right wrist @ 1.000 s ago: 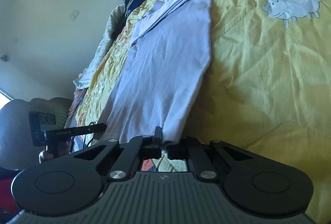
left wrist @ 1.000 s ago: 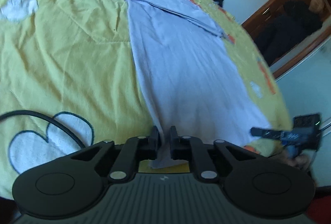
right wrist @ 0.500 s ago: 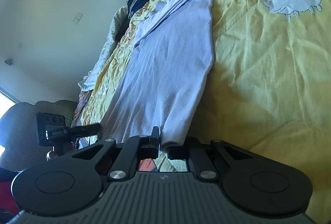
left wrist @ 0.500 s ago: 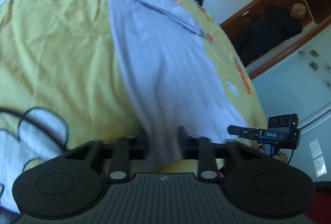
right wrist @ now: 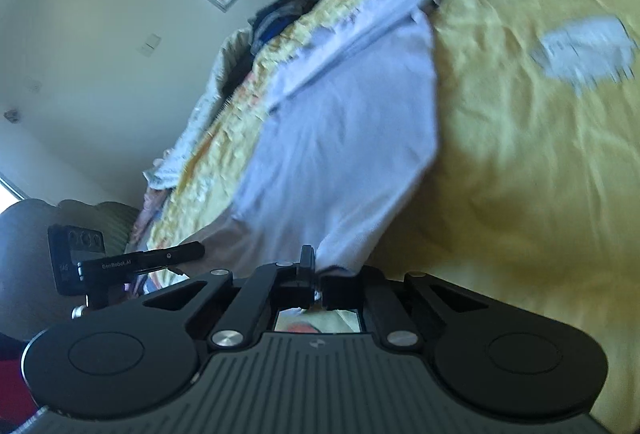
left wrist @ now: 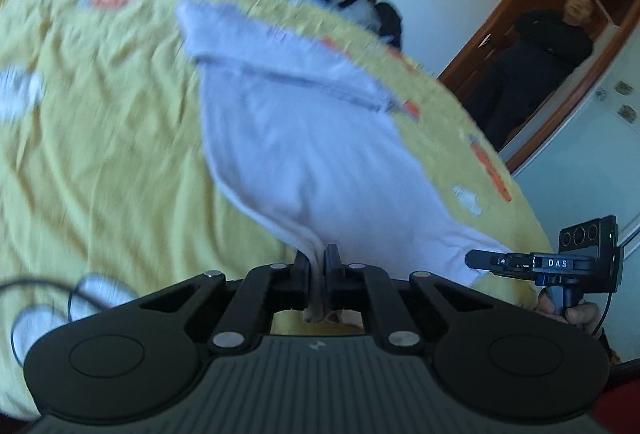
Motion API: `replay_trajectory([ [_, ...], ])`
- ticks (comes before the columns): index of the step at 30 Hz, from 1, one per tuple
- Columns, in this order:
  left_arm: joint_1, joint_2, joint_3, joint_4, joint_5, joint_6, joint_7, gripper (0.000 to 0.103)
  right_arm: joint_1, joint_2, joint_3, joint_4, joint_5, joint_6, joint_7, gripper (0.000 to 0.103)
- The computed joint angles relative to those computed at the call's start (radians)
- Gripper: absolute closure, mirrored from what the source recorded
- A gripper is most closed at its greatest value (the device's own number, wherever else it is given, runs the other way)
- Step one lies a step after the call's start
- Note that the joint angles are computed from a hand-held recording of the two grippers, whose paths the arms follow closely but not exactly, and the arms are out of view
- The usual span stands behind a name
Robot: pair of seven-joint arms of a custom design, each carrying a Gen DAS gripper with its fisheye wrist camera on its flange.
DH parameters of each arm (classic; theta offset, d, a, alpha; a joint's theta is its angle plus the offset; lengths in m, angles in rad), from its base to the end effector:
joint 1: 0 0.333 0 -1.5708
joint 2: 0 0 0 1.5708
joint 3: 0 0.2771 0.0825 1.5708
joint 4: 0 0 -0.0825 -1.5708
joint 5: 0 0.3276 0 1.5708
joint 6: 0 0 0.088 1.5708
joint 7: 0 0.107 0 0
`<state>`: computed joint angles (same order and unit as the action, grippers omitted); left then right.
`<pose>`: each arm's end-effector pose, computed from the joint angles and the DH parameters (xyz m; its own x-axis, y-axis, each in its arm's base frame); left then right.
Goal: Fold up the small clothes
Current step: 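Lift the held hem with both tools and carry it toward the collar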
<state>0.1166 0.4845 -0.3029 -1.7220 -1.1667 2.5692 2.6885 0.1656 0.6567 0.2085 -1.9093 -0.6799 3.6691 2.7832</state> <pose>0.6241 -0.0797 0.3448 -0.4556 -0.7468 0.4845 -0.7580 0.0401 -0.6510 0.5331 0.2746 0.3037 0.1516 -0.6850 -0.7126 -0.7555 0.3845 -0.5304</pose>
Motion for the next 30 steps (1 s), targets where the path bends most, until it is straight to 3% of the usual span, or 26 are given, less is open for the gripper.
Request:
replay_trajectory([
  [6, -0.014, 0.011, -0.014, 0.043, -0.042, 0.036, 0.036, 0.096, 0.038, 0.014, -0.038, 0.069, 0.055, 0.041, -0.046, 0.097],
  [11, -0.033, -0.001, -0.036, 0.030, -0.097, 0.177, 0.099, 0.096, 0.119, 0.007, -0.106, 0.090, 0.191, 0.031, -0.119, 0.097],
  [15, -0.061, 0.009, -0.071, 0.048, -0.203, 0.344, 0.209, 0.096, 0.242, -0.016, -0.202, 0.073, 0.379, 0.015, -0.257, 0.097],
  [19, -0.107, 0.060, -0.097, 0.117, -0.255, 0.502, 0.276, 0.096, 0.434, -0.010, -0.352, 0.103, 0.634, -0.045, -0.448, 0.097],
  [23, -0.137, 0.107, -0.101, 0.169, -0.175, 0.574, 0.195, 0.096, 0.682, 0.051, -0.586, 0.172, 0.915, -0.131, -0.623, 0.097],
  [28, -0.151, 0.150, -0.120, 0.214, -0.059, 0.632, 0.128, 0.096, 0.719, 0.109, -0.634, 0.250, 1.019, -0.165, -0.680, 0.097],
  [30, -0.189, 0.161, -0.074, 0.225, 0.014, 0.632, 0.037, 0.096, 0.732, 0.134, -0.660, 0.282, 1.046, -0.180, -0.687, 0.097],
])
